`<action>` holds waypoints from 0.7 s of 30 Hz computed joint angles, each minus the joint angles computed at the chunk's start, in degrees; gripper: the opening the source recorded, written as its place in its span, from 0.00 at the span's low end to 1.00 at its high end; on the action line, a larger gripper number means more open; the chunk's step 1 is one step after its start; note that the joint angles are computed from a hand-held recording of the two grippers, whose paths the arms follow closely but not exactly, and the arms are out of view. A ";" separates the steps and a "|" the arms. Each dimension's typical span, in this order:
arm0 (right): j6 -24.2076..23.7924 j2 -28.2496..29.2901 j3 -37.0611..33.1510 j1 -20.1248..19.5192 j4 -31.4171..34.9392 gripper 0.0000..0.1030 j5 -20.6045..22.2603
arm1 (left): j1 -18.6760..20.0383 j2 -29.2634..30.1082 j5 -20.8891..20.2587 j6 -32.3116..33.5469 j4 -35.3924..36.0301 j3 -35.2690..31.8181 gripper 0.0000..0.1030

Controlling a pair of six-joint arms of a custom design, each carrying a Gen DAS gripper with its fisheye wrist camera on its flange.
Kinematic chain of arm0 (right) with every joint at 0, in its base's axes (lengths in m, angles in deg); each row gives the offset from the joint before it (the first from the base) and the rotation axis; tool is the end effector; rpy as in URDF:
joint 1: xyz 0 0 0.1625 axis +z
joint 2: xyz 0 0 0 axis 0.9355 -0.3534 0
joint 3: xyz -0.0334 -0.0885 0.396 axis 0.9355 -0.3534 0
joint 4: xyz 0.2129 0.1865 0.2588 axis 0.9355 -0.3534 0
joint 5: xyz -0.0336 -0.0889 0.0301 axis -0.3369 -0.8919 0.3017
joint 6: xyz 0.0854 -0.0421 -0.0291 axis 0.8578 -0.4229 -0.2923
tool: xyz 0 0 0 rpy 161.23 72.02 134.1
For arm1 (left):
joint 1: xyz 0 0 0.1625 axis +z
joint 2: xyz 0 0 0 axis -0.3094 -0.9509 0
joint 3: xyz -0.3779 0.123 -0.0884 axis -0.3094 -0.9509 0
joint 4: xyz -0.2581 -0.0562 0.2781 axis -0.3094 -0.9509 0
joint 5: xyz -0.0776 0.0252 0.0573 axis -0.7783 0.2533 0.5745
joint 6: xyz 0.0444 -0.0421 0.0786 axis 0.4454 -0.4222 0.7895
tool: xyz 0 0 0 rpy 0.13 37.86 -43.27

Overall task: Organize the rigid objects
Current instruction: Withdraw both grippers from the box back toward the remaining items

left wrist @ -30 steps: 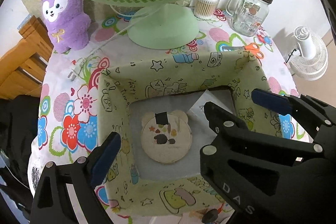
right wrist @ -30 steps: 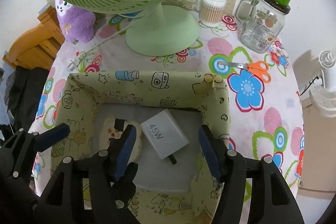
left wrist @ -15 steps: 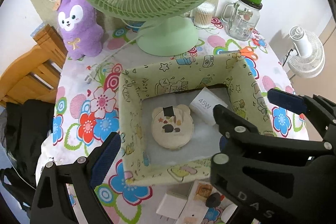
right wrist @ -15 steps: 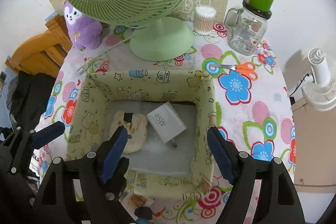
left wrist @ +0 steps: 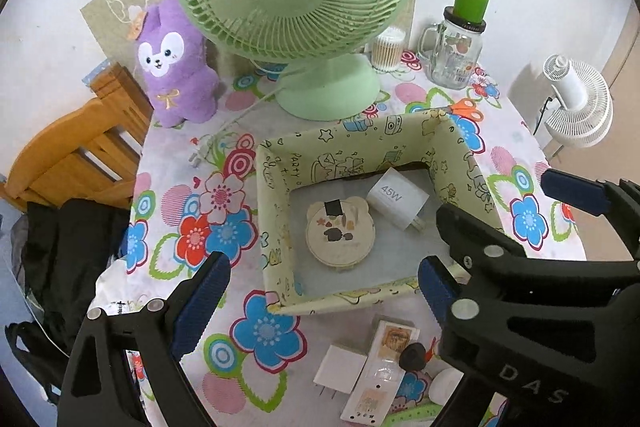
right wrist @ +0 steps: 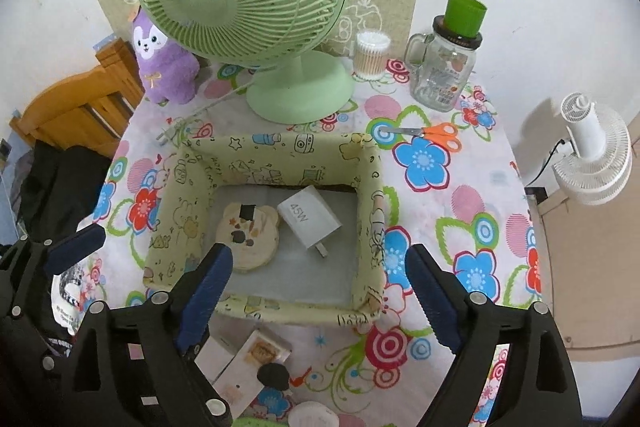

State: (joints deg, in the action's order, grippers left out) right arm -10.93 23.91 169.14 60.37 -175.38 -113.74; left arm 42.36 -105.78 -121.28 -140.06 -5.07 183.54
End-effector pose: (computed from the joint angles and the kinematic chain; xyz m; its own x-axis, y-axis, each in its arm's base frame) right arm 0.3909 -0.3661 0.1031 -0.7073 -0.2868 0.6461 -0.4876 0.8597 -0.1521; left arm -0.2192 -0.3206 0.2870 -0.6524 -0.0288 -0.7573 0.3195 0.8956 -0.3094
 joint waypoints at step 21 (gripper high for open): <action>4.29 -6.12 3.25 6.23 1.83 0.91 -0.11 | -9.09 -6.06 -1.65 -7.62 12.24 -1.64 0.93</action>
State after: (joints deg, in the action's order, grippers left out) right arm -6.64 17.79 172.39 66.60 -173.56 -113.85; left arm 33.27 -111.85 -122.93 -147.68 7.17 181.90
